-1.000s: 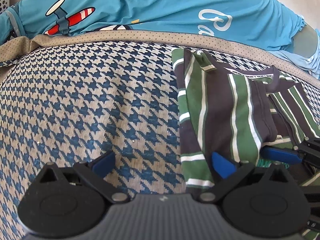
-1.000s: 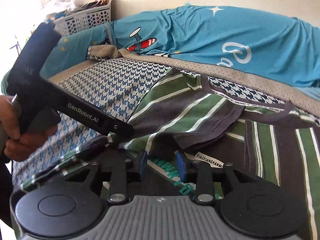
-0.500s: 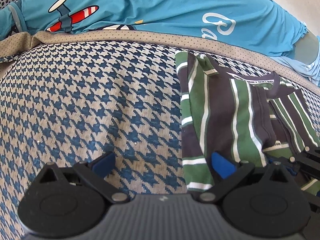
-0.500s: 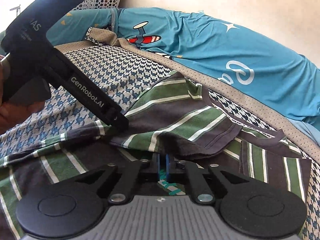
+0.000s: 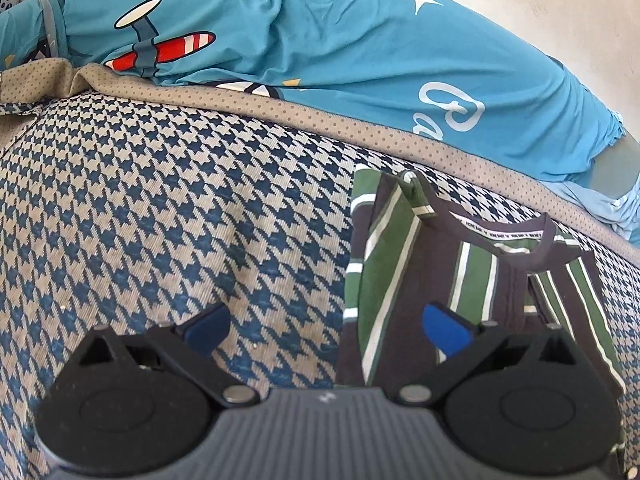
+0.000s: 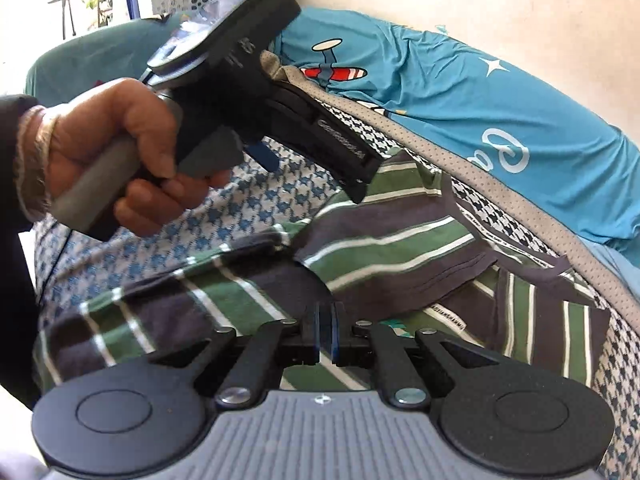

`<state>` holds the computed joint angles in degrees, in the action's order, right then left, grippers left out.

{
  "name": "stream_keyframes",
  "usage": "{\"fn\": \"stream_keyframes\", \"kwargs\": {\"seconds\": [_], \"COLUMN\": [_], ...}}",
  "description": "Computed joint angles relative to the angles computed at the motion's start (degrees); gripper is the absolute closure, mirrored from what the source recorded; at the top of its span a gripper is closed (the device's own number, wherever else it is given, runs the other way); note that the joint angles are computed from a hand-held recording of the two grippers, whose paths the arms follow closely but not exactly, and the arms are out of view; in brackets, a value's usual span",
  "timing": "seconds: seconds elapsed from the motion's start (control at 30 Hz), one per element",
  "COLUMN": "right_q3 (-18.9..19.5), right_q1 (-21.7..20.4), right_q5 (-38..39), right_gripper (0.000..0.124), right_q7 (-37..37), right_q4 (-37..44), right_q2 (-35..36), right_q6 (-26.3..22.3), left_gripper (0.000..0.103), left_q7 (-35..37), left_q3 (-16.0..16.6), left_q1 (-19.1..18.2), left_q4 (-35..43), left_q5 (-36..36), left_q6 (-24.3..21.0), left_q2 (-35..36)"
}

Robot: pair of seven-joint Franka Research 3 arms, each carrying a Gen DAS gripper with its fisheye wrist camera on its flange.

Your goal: Fold clothes

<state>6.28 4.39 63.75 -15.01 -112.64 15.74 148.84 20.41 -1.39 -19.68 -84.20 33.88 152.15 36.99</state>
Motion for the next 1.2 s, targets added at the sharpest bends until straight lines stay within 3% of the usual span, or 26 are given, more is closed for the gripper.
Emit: {"fn": "stream_keyframes", "kwargs": {"seconds": [0.13,0.33,0.53,0.77,0.87,0.93,1.2], "right_q3": [0.45,0.52,0.99,1.61,1.69,1.63,1.08], "right_q1": [0.85,1.79,-0.88,-1.47,-1.12,-0.53,0.06], "right_q5": [1.27,-1.14,0.05,6.67,10.54,12.23,5.28], "right_gripper": [0.117,0.113,0.104,0.104,0.103,0.102,0.102], "right_q7": [-2.50,3.55,7.85,1.82,-2.01,-3.49,9.18], "right_q4": [-2.47,-1.16,0.72,0.06,-0.09,0.06,4.10], "right_q2": [-0.86,1.47,1.62,0.96,0.99,1.44,5.25], "right_q6": [3.79,8.68,2.73,0.08,-0.68,-0.68,-8.56], "left_gripper": [0.000,0.000,0.000,0.000,0.000,0.000,0.000], "left_q7": [0.08,-0.08,-2.97,-7.36,-8.29,-9.50,-9.50], "left_q3": [0.47,1.59,3.07,2.61,2.99,2.45,0.51], "left_q1": [-0.60,-2.04,-3.48,-2.62,-3.16,-2.21,0.39], "left_q4": [2.34,5.94,8.91,7.96,9.54,7.92,3.95], "left_q5": [0.31,2.13,5.18,5.54,6.13,6.11,4.99], "left_q6": [-1.87,-6.53,-14.46,-15.55,-20.61,-19.35,-12.17], "left_q2": [1.68,3.99,5.63,4.94,5.55,4.59,2.19]}}
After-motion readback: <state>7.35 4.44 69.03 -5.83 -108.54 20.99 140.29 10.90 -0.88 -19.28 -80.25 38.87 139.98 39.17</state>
